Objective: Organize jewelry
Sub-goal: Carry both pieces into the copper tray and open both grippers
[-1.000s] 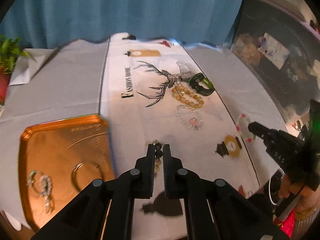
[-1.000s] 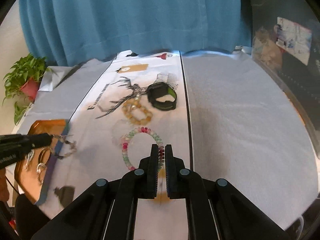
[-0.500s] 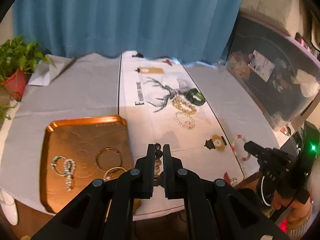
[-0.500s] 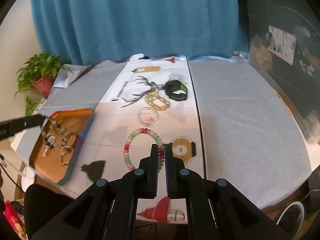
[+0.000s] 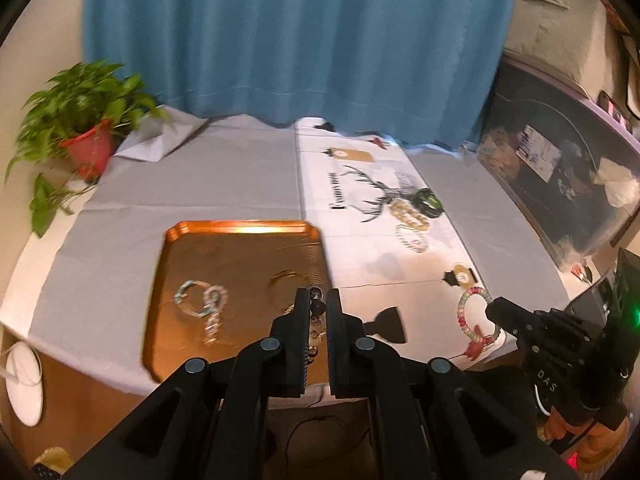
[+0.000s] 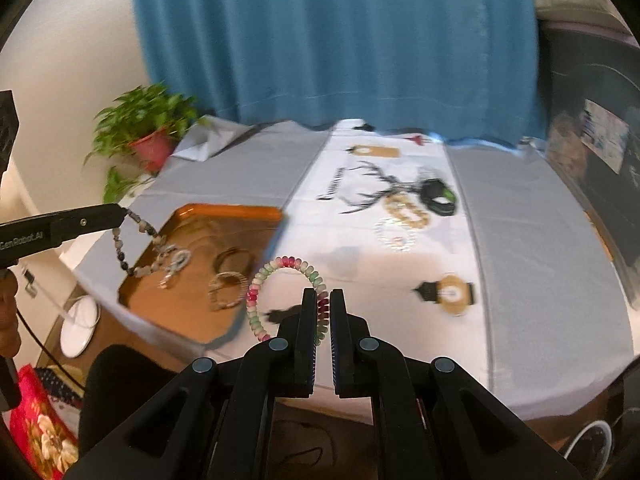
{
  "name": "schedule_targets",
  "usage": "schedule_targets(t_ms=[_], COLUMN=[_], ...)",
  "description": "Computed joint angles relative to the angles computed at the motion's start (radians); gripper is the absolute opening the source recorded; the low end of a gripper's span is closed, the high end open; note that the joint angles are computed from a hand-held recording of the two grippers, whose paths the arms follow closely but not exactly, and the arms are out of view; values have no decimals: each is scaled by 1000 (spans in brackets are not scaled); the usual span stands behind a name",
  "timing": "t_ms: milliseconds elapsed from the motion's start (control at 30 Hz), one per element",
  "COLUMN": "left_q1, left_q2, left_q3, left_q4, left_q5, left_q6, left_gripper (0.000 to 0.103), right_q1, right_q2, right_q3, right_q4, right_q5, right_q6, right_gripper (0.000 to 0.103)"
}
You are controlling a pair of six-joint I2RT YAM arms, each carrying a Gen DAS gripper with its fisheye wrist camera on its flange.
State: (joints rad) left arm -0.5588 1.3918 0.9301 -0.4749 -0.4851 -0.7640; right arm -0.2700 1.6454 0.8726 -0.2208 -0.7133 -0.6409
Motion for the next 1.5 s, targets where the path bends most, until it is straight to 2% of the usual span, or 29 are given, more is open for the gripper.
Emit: schedule_targets(t_ms=[233, 367, 667, 1000, 1200, 1400, 1467, 1500], left_q1=[36, 70, 216, 408, 503, 569, 585, 592], left_q2=[-170, -237, -292, -188, -45, 131, 208, 234], left_q3=[-146, -192, -268, -317, -299, -228, -181, -164], left_q4=[-18, -15, 49, 206, 308, 366, 346, 333], left_q5=[-18, -12, 59, 192, 268, 329, 344, 348], left_q6=[-12, 1, 99, 226, 291, 347, 356, 358], left_gripper=[5, 5, 5, 5, 5, 6, 13, 37], right_q1=[117, 215, 410, 565, 627, 670, 687, 699], right_q2=[-152, -206, -171, -5, 137, 260, 307, 327], right_q3=[-119, -165, -173, -95, 12, 124, 169, 189], right_q4=[9, 47, 130, 220, 237, 230, 213, 206], right_q5=[7, 45, 164, 270, 306, 336, 346, 370], right_q6=[44, 106, 214, 291, 321, 335, 325, 322], right_gripper=[6, 6, 6, 6, 6, 7, 8, 9])
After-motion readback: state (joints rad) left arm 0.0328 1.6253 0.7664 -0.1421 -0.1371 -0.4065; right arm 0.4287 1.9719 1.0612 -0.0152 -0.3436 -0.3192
